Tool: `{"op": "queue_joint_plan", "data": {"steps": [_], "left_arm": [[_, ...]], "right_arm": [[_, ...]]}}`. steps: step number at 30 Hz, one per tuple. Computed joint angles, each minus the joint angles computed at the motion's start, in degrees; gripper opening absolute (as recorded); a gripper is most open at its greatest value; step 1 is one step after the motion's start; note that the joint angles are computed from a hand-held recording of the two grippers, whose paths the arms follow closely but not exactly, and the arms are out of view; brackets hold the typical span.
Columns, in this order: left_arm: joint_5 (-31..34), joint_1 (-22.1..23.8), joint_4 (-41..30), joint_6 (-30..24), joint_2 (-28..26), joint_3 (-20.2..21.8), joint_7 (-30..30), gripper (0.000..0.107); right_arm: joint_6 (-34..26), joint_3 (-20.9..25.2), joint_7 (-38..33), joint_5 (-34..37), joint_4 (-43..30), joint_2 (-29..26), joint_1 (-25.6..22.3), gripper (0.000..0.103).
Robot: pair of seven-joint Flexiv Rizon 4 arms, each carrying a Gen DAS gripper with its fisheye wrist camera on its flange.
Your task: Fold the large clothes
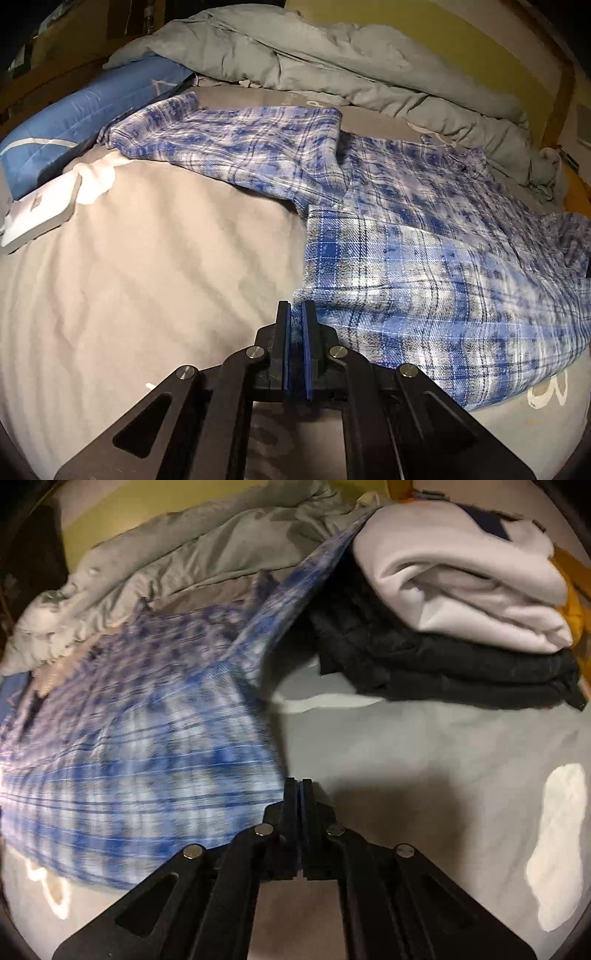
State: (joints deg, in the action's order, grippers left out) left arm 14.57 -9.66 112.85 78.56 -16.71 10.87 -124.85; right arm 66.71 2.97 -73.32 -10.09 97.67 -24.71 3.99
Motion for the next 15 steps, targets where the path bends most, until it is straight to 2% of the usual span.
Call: {"op": "queue_joint_plan", "data": {"steps": [1,4,6,8,9,11,12,14,15], "left_arm": [[0.2,0.0,0.4,0.5,0.5,0.1,-0.2,0.007],[-0.1,0.5,2.0,3.5,1.6,-0.5,0.4,0.007],[2.5,-1.6,1.5,5.4,1.9,1.3,-1.3,0.01],[4.8,-3.1,0.8,7.3,2.1,2.5,-2.2,0.024],[5.1,-3.4,0.6,7.8,2.1,2.6,-2.3,0.028],[5.3,-4.2,0.0,8.3,2.0,2.3,-2.0,0.041],[4.3,-3.6,0.1,8.8,2.0,1.2,-0.8,0.043],[2.1,-2.8,0.2,9.6,1.5,-1.1,2.5,0.049],[2.2,-3.7,-0.2,9.3,1.3,-0.6,2.8,0.051]], "right_arm": [[0.1,-0.8,0.6,-1.1,0.3,0.2,0.6,0.0],[0.9,1.2,-0.9,1.8,0.0,0.8,-1.0,0.001],[4.0,0.6,-0.4,1.4,1.7,1.9,-0.4,0.002],[8.2,1.5,-1.8,1.6,3.1,3.0,-0.5,0.003],[10.0,2.2,-2.9,2.2,3.4,3.2,-0.8,0.009],[12.6,4.7,-5.9,4.1,2.9,3.1,-1.8,0.027],[13.3,7.2,-8.5,6.1,2.5,2.9,-3.2,0.039],[12.6,11.1,-12.8,9.6,1.3,2.3,-4.9,0.043],[11.5,12.4,-14.5,11.2,0.2,1.8,-5.4,0.047]]}}
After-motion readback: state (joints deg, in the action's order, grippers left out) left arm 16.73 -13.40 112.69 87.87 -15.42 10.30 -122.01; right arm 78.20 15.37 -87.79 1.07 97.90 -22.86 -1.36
